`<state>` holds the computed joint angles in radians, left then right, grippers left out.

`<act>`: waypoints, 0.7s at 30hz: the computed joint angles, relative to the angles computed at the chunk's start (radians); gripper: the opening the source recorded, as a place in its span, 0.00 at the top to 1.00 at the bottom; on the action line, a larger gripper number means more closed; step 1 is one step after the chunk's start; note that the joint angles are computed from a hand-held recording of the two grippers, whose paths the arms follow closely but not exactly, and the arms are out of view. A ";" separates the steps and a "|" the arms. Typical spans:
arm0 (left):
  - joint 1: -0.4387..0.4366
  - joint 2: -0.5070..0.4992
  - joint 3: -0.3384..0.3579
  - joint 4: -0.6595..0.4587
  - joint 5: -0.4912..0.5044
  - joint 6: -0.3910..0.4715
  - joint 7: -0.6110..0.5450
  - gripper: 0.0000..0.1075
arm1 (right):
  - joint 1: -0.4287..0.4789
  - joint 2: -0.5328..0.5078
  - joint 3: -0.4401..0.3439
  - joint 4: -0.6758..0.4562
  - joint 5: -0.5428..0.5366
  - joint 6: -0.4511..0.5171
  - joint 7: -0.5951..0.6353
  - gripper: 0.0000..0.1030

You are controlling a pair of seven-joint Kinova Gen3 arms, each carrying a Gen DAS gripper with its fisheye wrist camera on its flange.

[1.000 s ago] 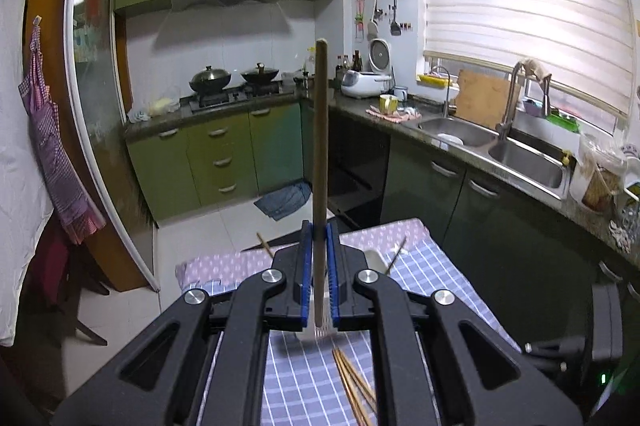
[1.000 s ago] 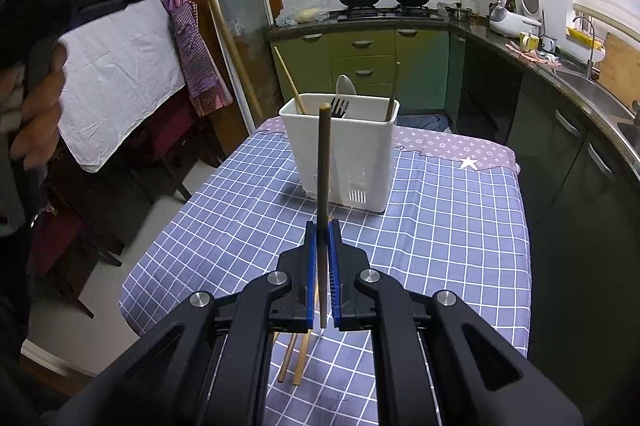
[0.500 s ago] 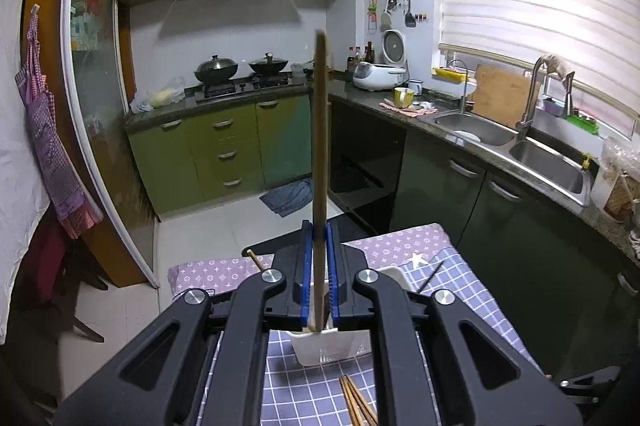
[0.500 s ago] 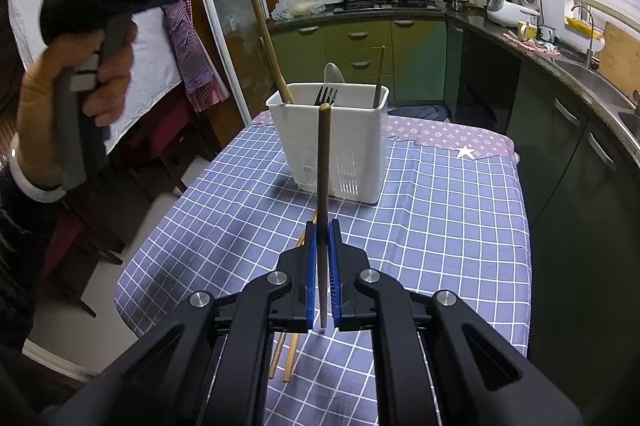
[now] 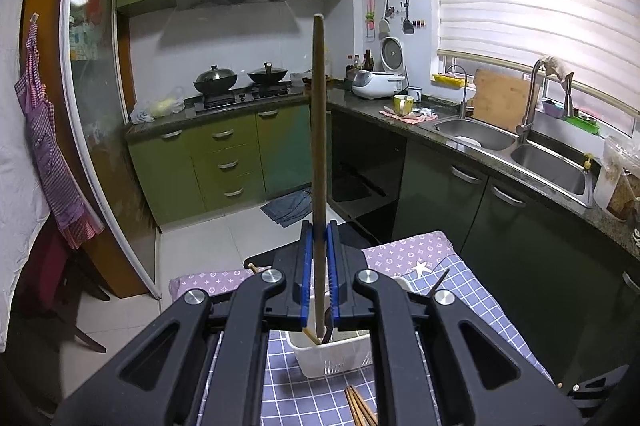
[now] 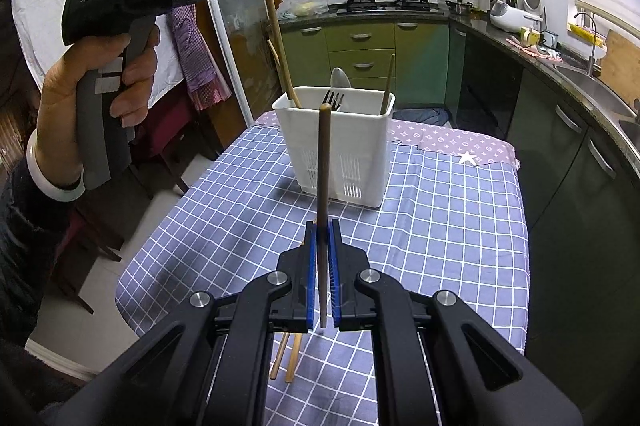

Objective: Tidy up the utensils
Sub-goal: 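Lift both held chopsticks upright and lower them into the white caddy, then open the left gripper to drop its chopstick while the right gripper releases its chopstick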

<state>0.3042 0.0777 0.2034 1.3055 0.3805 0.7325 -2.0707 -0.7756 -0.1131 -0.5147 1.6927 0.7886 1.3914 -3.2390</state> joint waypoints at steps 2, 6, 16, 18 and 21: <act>0.003 0.007 0.001 -0.008 -0.006 0.004 0.008 0.93 | -0.002 0.000 -0.002 -0.001 0.001 0.004 -0.001 0.93; 0.006 0.016 0.003 -0.014 -0.014 -0.004 0.011 0.93 | -0.008 0.000 -0.008 -0.002 0.001 0.013 -0.005 0.94; 0.026 0.042 0.012 -0.004 -0.058 -0.002 0.036 0.93 | -0.002 -0.008 -0.008 -0.002 0.001 0.017 -0.008 0.94; 0.032 0.043 0.013 0.019 -0.073 -0.008 0.038 0.93 | 0.001 -0.008 -0.006 -0.004 0.000 0.014 -0.002 0.94; 0.037 0.047 0.014 0.061 -0.082 -0.022 0.036 0.93 | 0.003 -0.008 -0.007 -0.005 0.000 0.011 0.004 0.94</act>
<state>0.3412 0.1249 0.2178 1.3660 0.2983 0.7106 -2.0347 -0.7724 -0.1212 -0.5214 1.6874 0.7882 1.4024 -3.2352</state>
